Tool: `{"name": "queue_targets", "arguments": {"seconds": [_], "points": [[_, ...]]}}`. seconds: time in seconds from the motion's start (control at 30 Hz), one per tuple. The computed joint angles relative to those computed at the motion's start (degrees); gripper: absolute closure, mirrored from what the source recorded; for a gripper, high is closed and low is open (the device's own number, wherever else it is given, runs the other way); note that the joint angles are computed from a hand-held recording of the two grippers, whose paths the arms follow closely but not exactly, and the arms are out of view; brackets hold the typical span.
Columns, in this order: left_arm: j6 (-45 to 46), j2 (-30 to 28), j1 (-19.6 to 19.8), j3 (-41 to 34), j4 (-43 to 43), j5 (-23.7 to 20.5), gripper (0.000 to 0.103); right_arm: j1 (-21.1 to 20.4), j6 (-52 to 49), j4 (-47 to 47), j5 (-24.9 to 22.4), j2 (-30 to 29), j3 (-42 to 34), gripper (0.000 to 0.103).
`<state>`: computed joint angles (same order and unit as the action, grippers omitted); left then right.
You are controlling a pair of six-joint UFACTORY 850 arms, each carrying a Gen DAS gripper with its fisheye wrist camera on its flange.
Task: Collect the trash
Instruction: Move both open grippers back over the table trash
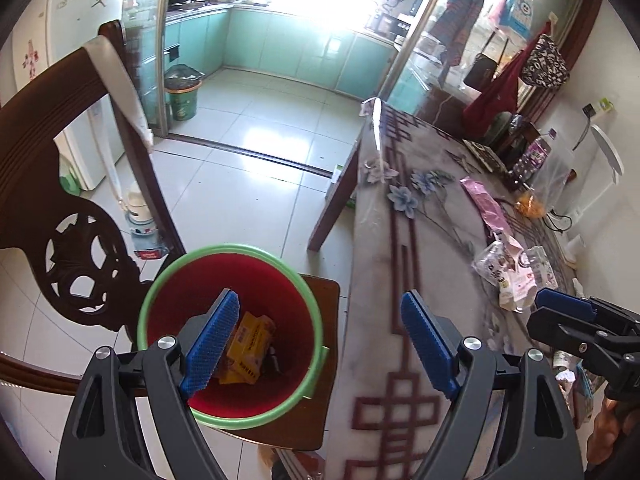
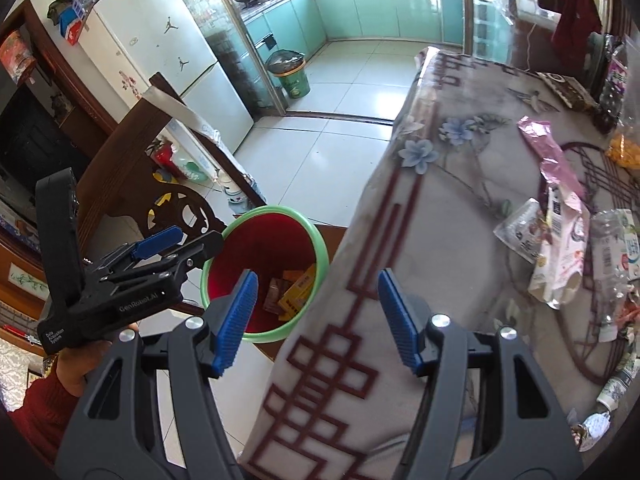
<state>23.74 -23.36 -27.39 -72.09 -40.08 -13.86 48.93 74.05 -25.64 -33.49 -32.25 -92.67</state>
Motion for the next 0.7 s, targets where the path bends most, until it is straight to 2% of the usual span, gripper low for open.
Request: {"name": "queue_targets", "arguments": {"seconds": [0.2,0.37,0.53,0.7], "points": [[-2.4,0.0,-3.1,0.0,4.4,-0.4,0.023,0.7,7.5,-2.2,-0.2,6.3,9.7,0.042],[-2.6,-0.6,-5.5,-0.7,4.0,-1.5,0.023,0.7,19.0,-4.1,-0.6,15.0,22.6,0.042],[-2.8,-2.1,-8.8,-2.5,4.1,-3.0,0.023,1.1,30.8,-5.8,-4.9,24.0,34.1,0.042],[3.6,-3.6,-13.1,-4.3,-0.7,-5.7,0.023,2.5,42.9,-4.7,-9.8,32.4,44.7,0.036]]}}
